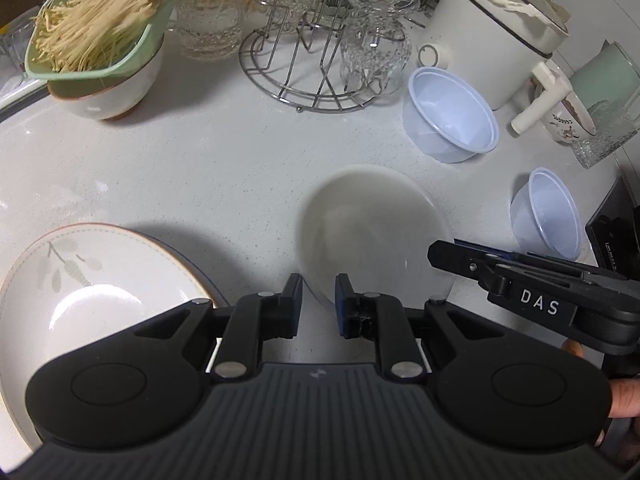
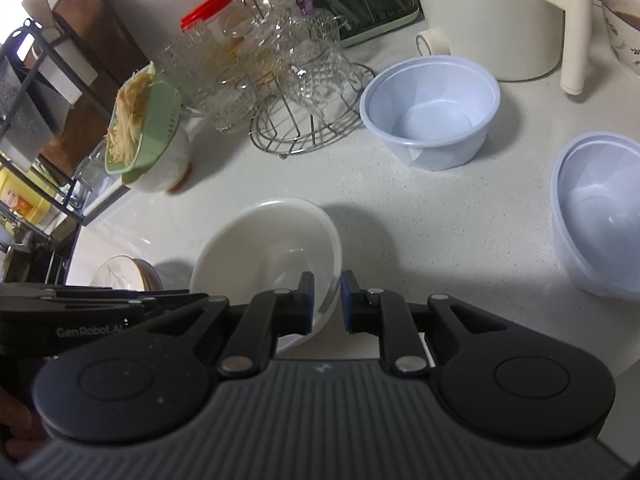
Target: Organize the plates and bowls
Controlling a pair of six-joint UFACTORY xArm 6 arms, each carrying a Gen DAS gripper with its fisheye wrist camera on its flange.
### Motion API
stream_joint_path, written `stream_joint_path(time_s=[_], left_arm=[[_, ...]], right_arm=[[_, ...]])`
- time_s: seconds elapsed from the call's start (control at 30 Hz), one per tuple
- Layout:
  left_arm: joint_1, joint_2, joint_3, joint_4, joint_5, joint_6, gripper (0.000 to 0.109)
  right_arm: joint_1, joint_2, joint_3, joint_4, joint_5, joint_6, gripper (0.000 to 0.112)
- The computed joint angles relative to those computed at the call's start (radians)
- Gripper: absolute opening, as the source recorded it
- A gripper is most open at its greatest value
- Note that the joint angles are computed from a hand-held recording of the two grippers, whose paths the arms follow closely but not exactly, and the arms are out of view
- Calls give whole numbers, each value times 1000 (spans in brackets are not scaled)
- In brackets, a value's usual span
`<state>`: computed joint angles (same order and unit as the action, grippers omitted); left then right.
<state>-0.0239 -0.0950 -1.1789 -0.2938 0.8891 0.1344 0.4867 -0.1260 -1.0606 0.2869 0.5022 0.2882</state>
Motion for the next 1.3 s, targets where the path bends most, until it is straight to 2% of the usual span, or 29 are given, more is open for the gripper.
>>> stream_joint_path(time_s=[0.27,0.4,0.43,0.53,0.73,0.97,1.13,1.3], left_arm=[[0,-13,-1,13,5,-11,21],[9,-35,5,1,-3,-17,26],[10,-41,7,4,-8,-18,26],[13,-63,9,8,-13,-26,26],[-1,-113,8,40,-33,-38,26],[-50,-173,59,66,-106,-29,26],[-78,-192,79,77,-136,-56,26],[-101,-183,91,68,-160,-76,26]], right_arm=[[11,-2,-13,-53,14,19,19],[11,-21,-12,-129,8,51,25],[11,-29,-9,-146,2,61,27],[9,-53,3,-212,-15,103,47],[-1,-114,35,-283,-47,168,47],[-14,-192,78,-421,-80,249,47],[-33,-238,124,-441,-86,265,47],[-47,-280,160,-533,-77,322,47]])
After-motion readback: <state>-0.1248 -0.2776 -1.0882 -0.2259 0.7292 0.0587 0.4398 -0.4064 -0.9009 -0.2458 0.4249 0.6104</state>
